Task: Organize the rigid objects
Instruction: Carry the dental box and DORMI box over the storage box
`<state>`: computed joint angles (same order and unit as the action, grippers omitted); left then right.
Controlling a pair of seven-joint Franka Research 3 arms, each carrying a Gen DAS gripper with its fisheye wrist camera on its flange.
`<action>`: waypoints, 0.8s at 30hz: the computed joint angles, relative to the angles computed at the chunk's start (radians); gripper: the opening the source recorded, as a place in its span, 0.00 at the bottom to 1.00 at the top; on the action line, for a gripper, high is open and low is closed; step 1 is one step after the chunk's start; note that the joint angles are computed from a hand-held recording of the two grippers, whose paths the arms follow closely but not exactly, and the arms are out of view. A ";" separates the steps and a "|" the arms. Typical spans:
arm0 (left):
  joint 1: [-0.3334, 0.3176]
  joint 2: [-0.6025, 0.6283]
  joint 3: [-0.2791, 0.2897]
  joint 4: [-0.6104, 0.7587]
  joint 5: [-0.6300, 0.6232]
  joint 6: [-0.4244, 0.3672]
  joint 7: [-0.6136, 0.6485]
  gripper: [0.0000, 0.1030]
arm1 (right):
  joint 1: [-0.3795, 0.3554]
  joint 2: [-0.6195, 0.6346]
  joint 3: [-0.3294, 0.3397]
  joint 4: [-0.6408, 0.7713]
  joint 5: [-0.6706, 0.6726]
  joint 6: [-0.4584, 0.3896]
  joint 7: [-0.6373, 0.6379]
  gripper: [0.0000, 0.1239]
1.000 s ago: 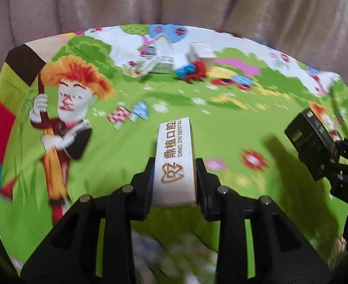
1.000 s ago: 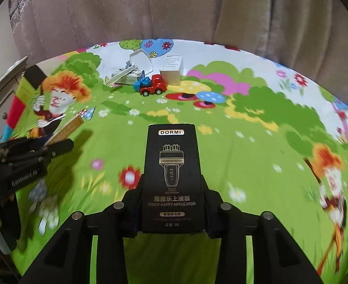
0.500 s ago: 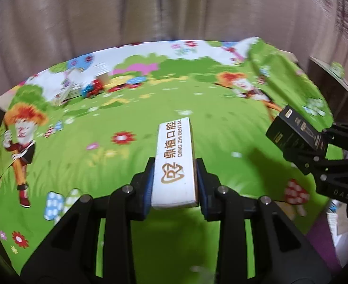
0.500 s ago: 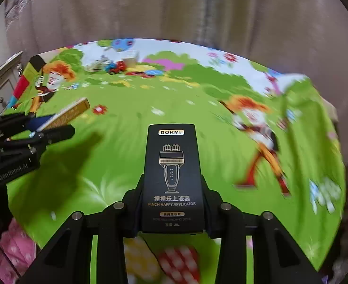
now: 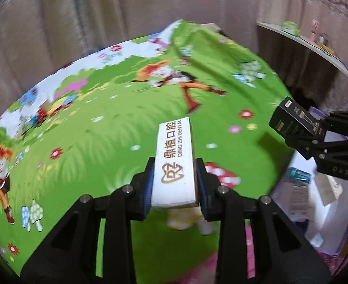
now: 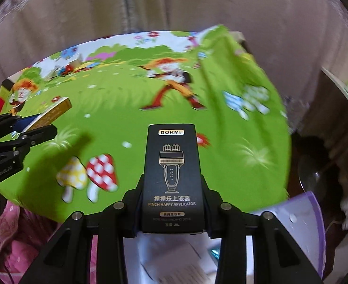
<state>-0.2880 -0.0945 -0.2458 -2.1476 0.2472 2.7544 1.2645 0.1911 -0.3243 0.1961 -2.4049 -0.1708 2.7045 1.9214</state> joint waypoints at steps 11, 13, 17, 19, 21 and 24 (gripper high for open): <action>-0.110 0.053 -0.047 0.084 -0.215 -0.048 0.223 0.35 | -0.105 -0.332 -0.003 -0.245 0.026 -0.064 0.040 0.32; -0.124 0.067 -0.057 0.099 -0.252 -0.058 0.264 0.35 | -0.122 -0.386 0.001 -0.274 0.035 -0.097 0.041 0.32; -0.145 0.092 -0.077 0.122 -0.292 -0.081 0.318 0.35 | -0.148 -0.480 0.013 -0.317 0.044 -0.164 0.048 0.32; -0.155 0.104 -0.086 0.132 -0.309 -0.090 0.343 0.35 | -0.160 -0.530 0.018 -0.338 0.045 -0.197 0.056 0.32; -0.163 0.115 -0.096 0.140 -0.333 -0.106 0.377 0.35 | -0.166 -0.564 0.014 -0.355 0.048 -0.221 0.052 0.32; -0.178 0.123 -0.108 0.140 -0.311 -0.134 0.397 0.35 | -0.167 -0.597 0.014 -0.371 0.055 -0.251 0.047 0.32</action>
<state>-0.4660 0.0288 -0.3534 -2.0078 -0.0635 2.6203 1.6615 0.0236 -0.9208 0.2097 -2.7758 -0.1154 2.4530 1.9682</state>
